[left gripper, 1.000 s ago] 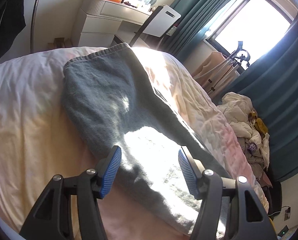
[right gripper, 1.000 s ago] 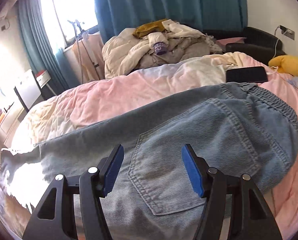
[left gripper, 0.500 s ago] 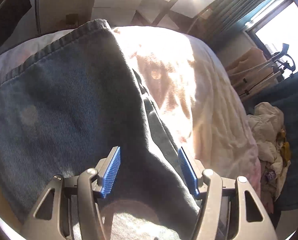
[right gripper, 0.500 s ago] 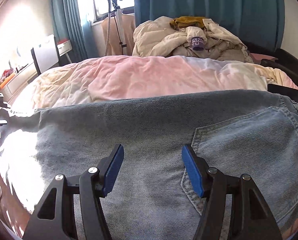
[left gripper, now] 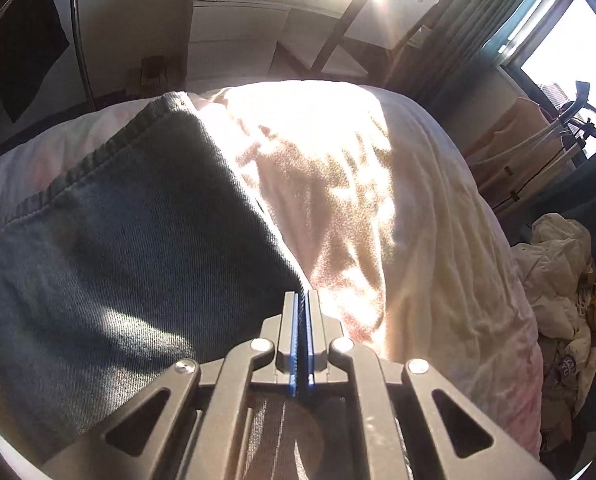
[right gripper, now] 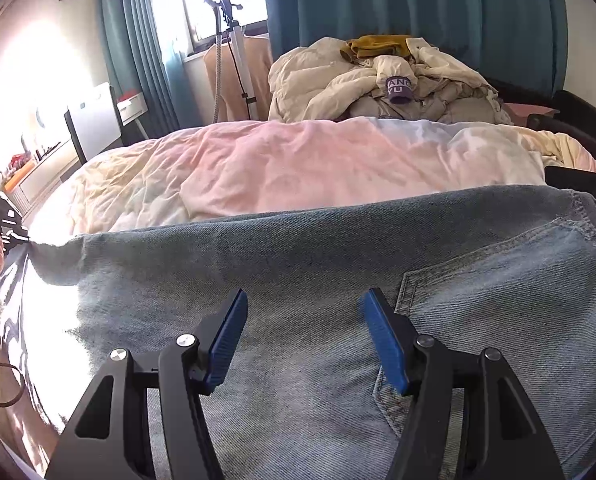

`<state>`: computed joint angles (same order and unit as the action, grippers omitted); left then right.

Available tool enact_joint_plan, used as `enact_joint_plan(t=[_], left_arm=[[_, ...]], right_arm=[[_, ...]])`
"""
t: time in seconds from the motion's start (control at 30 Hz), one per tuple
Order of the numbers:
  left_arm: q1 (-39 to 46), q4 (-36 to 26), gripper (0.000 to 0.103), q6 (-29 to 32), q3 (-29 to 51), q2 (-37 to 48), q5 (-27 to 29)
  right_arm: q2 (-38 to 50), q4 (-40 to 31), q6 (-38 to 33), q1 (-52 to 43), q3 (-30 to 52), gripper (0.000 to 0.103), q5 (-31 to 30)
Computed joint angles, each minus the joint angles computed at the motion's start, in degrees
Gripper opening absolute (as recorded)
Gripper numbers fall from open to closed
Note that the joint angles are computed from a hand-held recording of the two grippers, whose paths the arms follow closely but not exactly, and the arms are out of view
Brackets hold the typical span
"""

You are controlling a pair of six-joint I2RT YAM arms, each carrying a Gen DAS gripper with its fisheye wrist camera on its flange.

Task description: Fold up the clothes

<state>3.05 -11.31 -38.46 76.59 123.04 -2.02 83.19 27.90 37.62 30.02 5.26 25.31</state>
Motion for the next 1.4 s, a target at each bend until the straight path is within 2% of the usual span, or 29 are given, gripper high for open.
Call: enact_joint_plan(t=[0.1,0.23,0.27,0.4,0.5,0.53,0.63,0.7,0.77,0.83,0.93,0.97,1.03,1.17,1.23,1.33,1.4], left_arm=[[-1.1,-0.6,0.002,-0.4,2.3,0.2,-2.0],[-1.6,-2.4,0.002,1.1,7.2,5.2,-3.4],[-1.2,-1.6,0.002,1.7,7.7,6.3,-3.2],[-1.3,7.6,0.002,5.1,1.3,4.7,-4.1],[-2.1,9.7,0.002,9.1,-2.3,2.2,-3.2],[-2.5,10.3,0.003,10.5,-4.0,0.7,-2.9],[-5.0,16.2,0.02,14.9,-14.2,-6.6,-3.5],[-6.3,19.2,0.021,19.0,-21.2,-12.0,-1.8],[-9.1,23.4,0.022,22.0,-29.1,-18.1,-2.3],[-12.5,27.8,0.028,21.4,-36.3,-23.2,-2.4],[-17.9,30.7,0.03,20.0,-41.9,-26.3,-2.0],[-19.9,31.5,0.037,19.7,-43.5,-26.9,-2.1],[-25.4,31.7,0.046,18.8,-46.7,-30.4,-4.6],[-37.2,27.9,0.046,16.8,-50.4,-37.2,-11.5],[-41.5,25.7,0.046,15.4,-50.8,-38.6,-12.9],[-46.7,22.1,0.046,13.2,-50.2,-39.0,-15.4],[-48.5,22.3,0.046,13.0,-50.5,-38.6,-16.1]], right_arm=[[-0.6,0.0,0.2,-0.3,-0.2,0.061,-0.3],[-0.4,0.4,-0.2,-1.0,-0.4,0.061,-0.5],[-0.1,0.8,-0.4,-1.2,-0.4,0.061,-0.7],[1.5,2.7,-1.0,-1.9,-0.3,0.061,-1.3],[2.6,4.0,-1.6,-2.2,-0.3,0.061,-1.8],[2.5,4.2,-1.8,-2.2,-0.3,0.061,-1.9],[0.9,3.8,-2.3,-1.7,-0.8,0.061,-1.1],[-0.9,2.9,-2.6,-1.2,-1.1,0.061,-0.3],[-3.3,1.2,-3.0,-0.5,-1.4,0.061,1.0],[-5.4,-0.9,-3.4,0.8,-1.5,0.061,3.1],[-8.8,-4.9,-3.1,2.9,-1.6,0.061,5.5],[-10.6,-6.8,-3.0,3.3,-1.8,0.061,5.9],[-15.2,-11.0,-2.8,4.0,-2.2,0.061,6.5],[-25.8,-20.8,-2.6,4.8,-2.9,0.061,6.2],[-29.1,-24.2,-2.5,5.3,-3.0,0.061,6.2],[-28.7,-25.5,-3.1,6.9,-2.5,0.061,6.9],[-28.5,-25.5,-4.0,7.1,-2.6,0.061,6.1]])
